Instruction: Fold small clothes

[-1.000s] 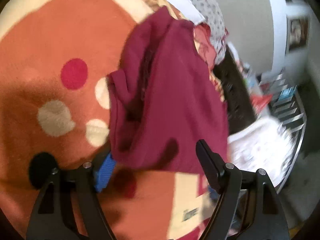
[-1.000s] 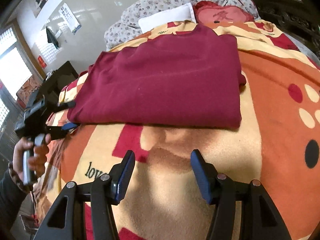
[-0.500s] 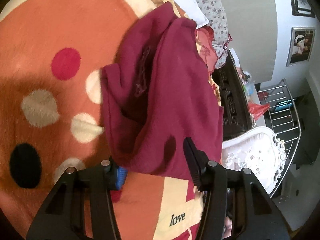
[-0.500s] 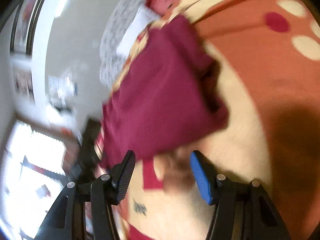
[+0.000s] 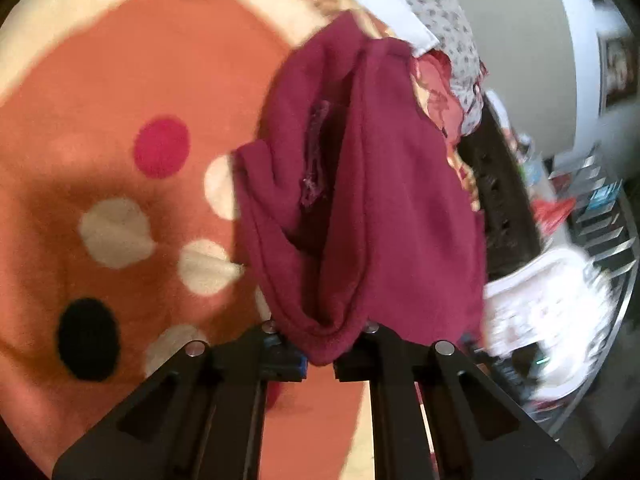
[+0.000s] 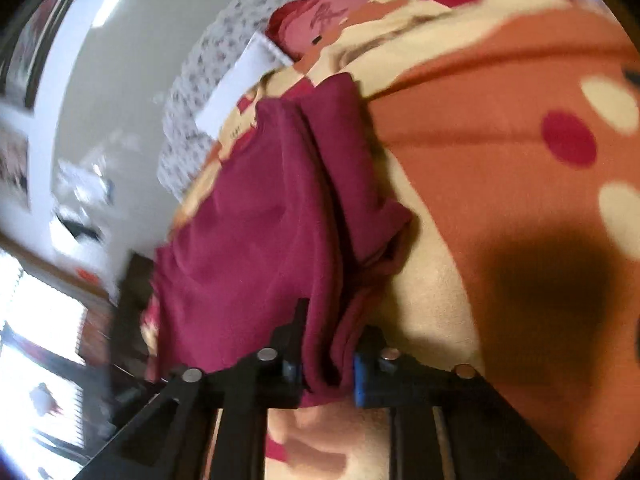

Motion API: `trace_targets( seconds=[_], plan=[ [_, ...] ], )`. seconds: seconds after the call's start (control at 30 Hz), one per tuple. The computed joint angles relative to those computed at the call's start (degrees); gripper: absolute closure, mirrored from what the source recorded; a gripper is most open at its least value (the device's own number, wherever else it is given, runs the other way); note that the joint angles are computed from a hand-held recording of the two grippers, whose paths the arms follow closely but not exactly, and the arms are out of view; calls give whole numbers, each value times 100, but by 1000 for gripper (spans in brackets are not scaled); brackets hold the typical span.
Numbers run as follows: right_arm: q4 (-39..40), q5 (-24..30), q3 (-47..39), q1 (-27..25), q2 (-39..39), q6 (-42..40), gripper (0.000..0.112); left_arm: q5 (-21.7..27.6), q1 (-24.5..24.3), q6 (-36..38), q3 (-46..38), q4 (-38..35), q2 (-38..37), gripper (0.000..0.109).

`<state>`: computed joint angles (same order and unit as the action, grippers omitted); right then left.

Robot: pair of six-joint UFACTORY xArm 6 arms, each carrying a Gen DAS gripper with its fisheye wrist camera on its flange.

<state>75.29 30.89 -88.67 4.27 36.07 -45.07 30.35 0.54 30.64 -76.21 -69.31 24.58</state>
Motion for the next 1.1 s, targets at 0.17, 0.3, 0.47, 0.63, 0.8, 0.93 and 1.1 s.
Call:
trace_targets(
  seconds=[0.17, 0.3, 0.47, 0.63, 0.8, 0.93, 1.1],
  plan=[
    [-87, -28, 815, -56, -827, -590, 101, -319, -158, 499, 898, -25, -939, 103],
    [-36, 503, 1866, -358, -1750, -863, 101, 61, -87, 819, 1911, -247, -1880, 103],
    [-115, 1130, 2737, -696, -2209, -644, 101, 103, -160, 895, 2900, -332, -2478, 102],
    [-193, 1184, 2729, -898, -2131, -108, 96, -253, -377, 1024, 2988, -526, -2377, 93],
    [-667, -614, 3059, -414, -2980, -424, 95, -467, -433, 1438, 3071, -1029, -2335, 77],
    [-1466, -1205, 2694, 491, -3064, -1118, 95, -817, -592, 2296, 3155, -1952, -2338, 76],
    [-2320, -464, 1348, 1541, -1983, -1668, 95, -940, -669, 3480, 3210, -3414, -2337, 73]
  ],
)
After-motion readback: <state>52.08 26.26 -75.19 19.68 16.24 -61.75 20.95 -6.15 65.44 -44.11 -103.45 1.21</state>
